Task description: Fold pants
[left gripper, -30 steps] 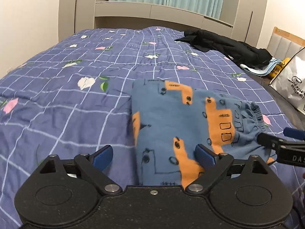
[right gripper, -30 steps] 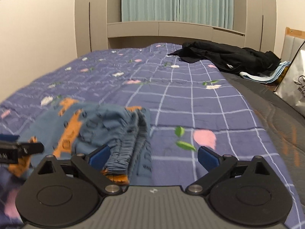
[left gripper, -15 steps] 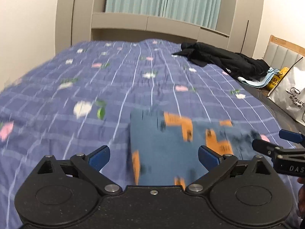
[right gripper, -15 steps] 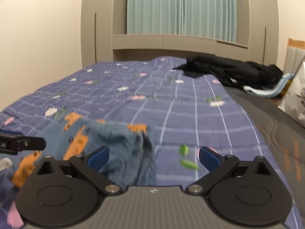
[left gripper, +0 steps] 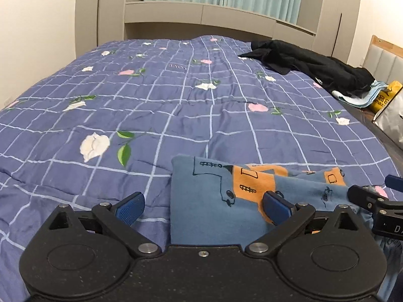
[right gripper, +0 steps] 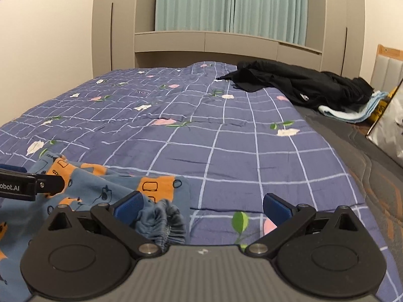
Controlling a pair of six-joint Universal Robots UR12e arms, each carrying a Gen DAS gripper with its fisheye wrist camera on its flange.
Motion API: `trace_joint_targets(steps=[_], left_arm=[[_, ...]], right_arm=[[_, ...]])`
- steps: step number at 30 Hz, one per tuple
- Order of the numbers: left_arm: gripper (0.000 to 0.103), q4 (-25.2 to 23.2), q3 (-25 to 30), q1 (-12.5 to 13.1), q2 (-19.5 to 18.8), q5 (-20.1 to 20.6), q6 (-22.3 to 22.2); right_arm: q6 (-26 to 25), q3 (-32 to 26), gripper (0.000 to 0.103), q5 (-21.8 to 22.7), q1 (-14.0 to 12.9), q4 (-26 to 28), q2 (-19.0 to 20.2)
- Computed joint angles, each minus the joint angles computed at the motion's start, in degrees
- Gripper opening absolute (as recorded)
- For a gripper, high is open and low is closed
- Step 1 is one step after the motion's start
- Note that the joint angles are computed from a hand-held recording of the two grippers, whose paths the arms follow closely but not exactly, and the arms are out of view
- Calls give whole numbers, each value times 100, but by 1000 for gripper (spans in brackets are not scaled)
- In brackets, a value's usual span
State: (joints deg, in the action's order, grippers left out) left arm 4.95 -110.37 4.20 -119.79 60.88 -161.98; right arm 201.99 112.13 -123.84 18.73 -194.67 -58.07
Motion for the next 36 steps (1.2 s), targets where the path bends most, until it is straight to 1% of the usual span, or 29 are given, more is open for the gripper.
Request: trace_joint_targets(steps=[2, 4, 7, 9, 13, 17, 21, 26, 32, 36], left_arm=[[100, 111, -68, 24, 53, -22, 2], [101, 226, -178, 83, 115, -168, -23], [101, 159, -383, 172, 263, -324, -21], [101, 117, -524, 212, 344, -366, 13], [102, -33, -737, 258, 457, -317, 158], [102, -88, -884, 350, 544, -384, 4], [102, -101, -985, 399, 615, -393, -1], [102, -122, -1072, 438, 682, -395, 6], [102, -171, -1140, 484, 738, -412, -26], [102, -161, -1215, 515, 787, -416, -56]], right_arm=[[31, 27, 103, -22, 21, -103, -6], [-78, 80, 103, -32, 72, -352, -16], [-214, 164, 103, 15, 156, -451, -90], [-244, 219, 103, -8, 232, -362, -145], [-54, 314, 103, -51, 344, -69, -236], [272, 410, 103, -157, 447, 95, -305], [398, 482, 103, -254, 535, 140, -357], [614, 515, 103, -241, 561, 387, -416], [812, 573, 103, -245, 608, 541, -473], [1047, 634, 103, -233, 648, 642, -523]])
